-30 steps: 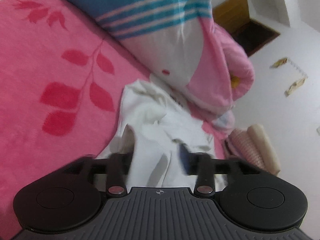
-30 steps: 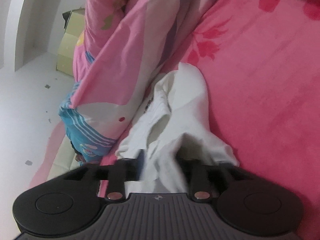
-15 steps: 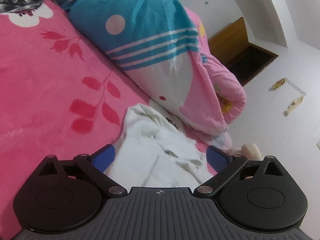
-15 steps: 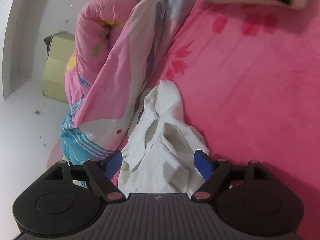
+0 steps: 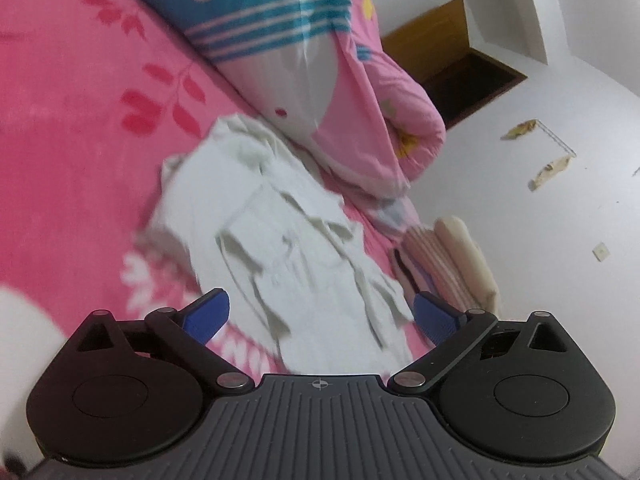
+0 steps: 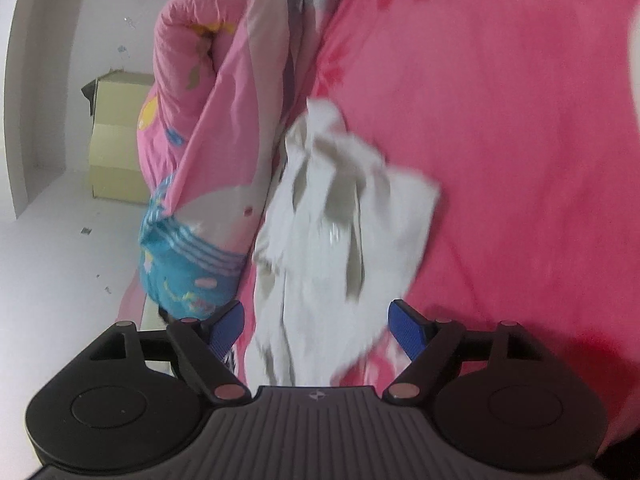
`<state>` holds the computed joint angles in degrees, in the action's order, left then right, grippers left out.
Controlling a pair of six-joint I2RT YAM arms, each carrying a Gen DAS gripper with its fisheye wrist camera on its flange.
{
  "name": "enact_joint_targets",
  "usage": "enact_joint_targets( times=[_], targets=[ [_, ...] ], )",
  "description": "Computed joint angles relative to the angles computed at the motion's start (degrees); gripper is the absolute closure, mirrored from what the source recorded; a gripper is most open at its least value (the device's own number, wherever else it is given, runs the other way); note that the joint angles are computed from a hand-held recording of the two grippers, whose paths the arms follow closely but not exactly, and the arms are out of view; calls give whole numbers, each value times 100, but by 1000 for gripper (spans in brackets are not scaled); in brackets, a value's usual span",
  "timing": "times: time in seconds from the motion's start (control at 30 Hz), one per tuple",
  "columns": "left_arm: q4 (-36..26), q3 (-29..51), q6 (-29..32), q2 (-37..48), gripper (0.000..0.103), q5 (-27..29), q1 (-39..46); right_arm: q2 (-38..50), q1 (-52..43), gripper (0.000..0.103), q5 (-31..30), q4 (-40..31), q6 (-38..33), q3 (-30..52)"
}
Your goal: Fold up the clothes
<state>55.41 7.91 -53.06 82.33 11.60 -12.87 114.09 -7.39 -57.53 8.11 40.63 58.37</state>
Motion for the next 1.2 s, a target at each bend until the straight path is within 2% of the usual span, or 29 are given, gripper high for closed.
enact_joint_targets(
  times=[0.1,0.17,0.33,0.6,0.8,0.87,1.03,1.1,1.2],
  targets=[
    [224,-97,-113,238,4,-103,-197,-81,180,21,-13,-262,-235,-139],
    [455,-107,-188,545,4,-187,-244,-89,356,22,188,-566,-537,-113],
    [1058,-68,-286,1272,4,-539,-387,-67,620,21,591,-66,-326,-190],
    [1097,467,-39,1845,6,-1402,-590,377,803,22,877,1439,574,-217],
    [1136,856,206,2264,9,-1991,-692,721,970,28,1221,2100,896,-11],
    [1050,968,204,2330,17,-2150,-693,822,1012,34,1332,2259,938,47],
    [838,1224,130,2445,30,-2332,-628,990,1104,40,1532,2494,811,150],
    [661,1347,117,2456,38,-2345,-601,1044,1144,40,1574,2534,741,221],
    [503,1521,-48,2537,54,-2284,-522,1194,1207,49,1625,2578,710,391]
  ],
)
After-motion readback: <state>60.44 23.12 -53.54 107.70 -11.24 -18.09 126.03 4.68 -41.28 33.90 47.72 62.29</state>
